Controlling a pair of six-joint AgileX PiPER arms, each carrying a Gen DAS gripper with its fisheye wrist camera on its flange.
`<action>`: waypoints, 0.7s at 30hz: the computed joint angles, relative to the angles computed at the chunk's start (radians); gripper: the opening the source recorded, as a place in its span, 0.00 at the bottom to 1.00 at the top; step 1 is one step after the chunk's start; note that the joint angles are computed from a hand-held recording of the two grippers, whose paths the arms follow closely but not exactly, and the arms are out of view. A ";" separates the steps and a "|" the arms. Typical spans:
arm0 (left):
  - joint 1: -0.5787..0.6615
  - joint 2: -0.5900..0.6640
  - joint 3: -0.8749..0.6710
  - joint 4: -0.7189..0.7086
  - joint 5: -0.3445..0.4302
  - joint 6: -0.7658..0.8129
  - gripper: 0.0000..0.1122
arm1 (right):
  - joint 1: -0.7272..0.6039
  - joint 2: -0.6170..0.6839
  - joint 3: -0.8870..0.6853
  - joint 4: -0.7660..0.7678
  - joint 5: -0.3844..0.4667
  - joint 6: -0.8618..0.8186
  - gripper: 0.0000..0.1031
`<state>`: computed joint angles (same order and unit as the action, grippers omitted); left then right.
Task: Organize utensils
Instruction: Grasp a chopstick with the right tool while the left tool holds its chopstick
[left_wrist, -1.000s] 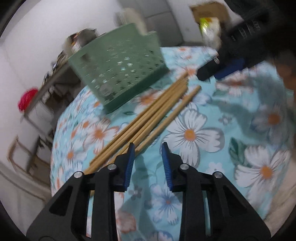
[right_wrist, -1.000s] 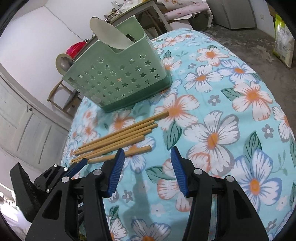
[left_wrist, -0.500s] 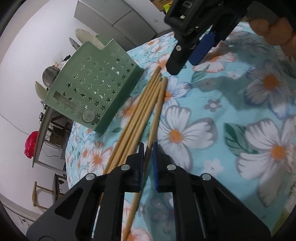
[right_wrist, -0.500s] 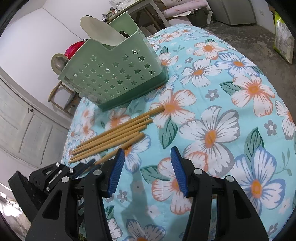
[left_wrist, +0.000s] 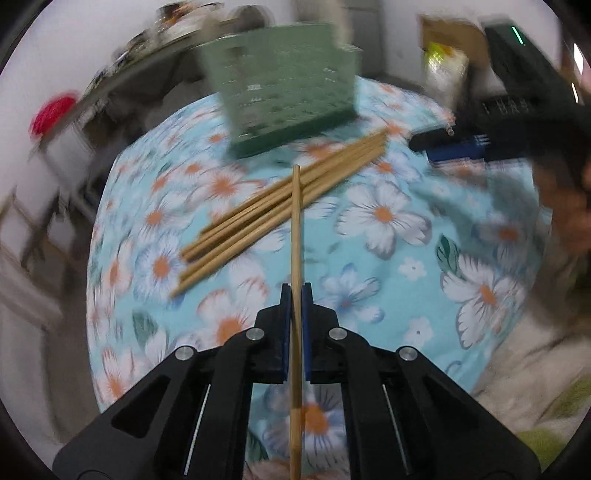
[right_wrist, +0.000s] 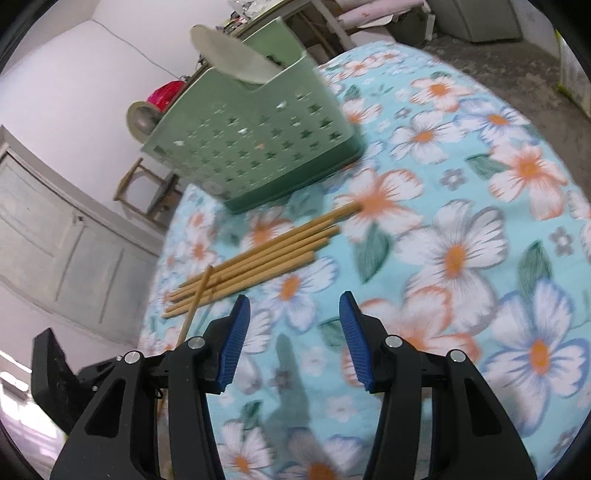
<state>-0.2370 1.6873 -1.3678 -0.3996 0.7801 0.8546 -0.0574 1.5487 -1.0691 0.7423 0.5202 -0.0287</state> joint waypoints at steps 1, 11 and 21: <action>0.024 -0.003 0.001 -0.031 0.006 -0.011 0.04 | -0.001 0.009 -0.006 0.036 0.007 -0.026 0.45; 0.192 0.069 -0.078 -0.231 0.072 -0.163 0.04 | 0.001 0.176 -0.079 0.316 -0.004 -0.082 0.29; 0.228 0.111 -0.108 -0.300 0.076 -0.150 0.04 | 0.019 0.205 -0.073 0.397 -0.101 -0.004 0.16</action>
<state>-0.0085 1.7983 -1.4763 -0.6992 0.8556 0.7046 -0.0382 1.7535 -1.1423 1.1397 0.4193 -0.0328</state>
